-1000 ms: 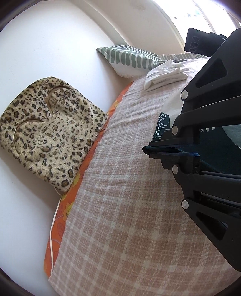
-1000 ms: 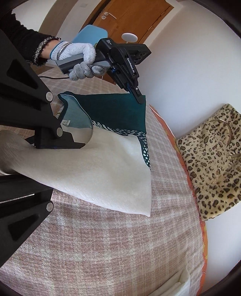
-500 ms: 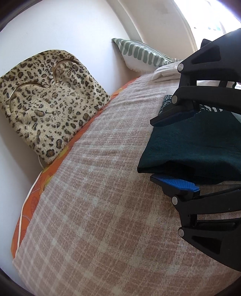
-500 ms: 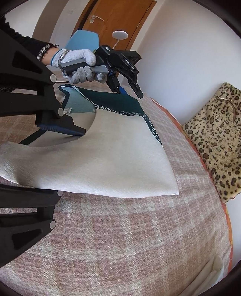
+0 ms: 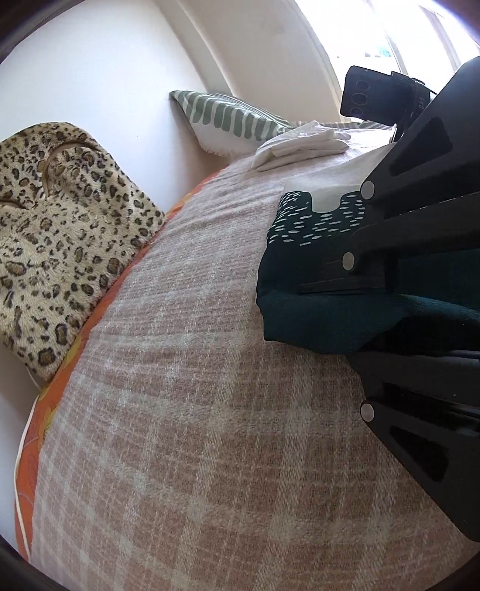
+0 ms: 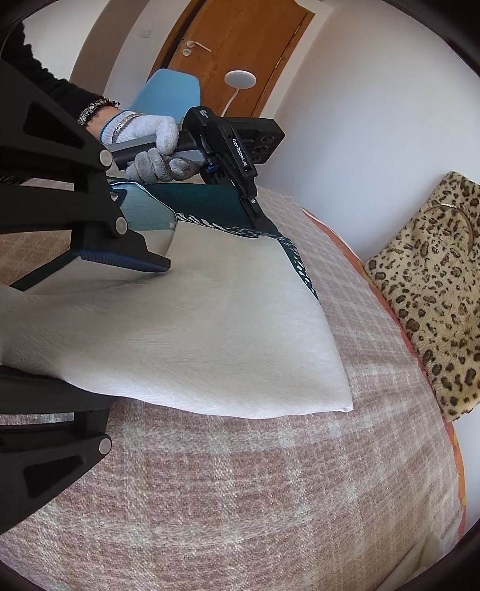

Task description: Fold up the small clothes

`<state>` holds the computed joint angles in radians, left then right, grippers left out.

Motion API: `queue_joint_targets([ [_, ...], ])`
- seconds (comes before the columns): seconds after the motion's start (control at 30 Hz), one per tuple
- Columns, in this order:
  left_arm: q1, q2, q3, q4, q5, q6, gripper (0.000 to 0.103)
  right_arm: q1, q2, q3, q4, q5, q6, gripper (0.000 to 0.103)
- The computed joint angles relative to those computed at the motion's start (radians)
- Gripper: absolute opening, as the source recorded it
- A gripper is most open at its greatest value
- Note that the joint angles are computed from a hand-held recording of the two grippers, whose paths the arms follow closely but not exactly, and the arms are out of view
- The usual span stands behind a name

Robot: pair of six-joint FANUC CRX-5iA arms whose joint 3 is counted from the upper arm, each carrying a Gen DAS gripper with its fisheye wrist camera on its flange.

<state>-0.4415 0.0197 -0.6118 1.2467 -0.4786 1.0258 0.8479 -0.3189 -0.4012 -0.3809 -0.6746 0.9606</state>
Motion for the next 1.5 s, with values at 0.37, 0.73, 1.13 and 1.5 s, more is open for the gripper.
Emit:
queue_joint_targets([
  [0.37, -0.007, -0.098, 0.070, -0.311, 0.067, 0.219, 0.002, 0.182, -0.062, -0.070, 0.443, 0.012, -0.348, 0.003],
  [0.73, -0.106, -0.106, 0.160, -0.321, 0.113, 0.213, 0.002, 0.273, -0.213, -0.122, 0.742, -0.114, -0.548, 0.002],
  [1.13, -0.252, 0.108, 0.460, -0.349, 0.134, 0.214, 0.002, 0.219, -0.416, -0.128, 0.851, -0.357, -0.447, 0.002],
  [1.5, -0.351, 0.437, 0.864, -0.374, 0.062, 0.263, 0.002, -0.159, -0.458, -0.042, 0.705, -0.435, -0.053, 0.002],
])
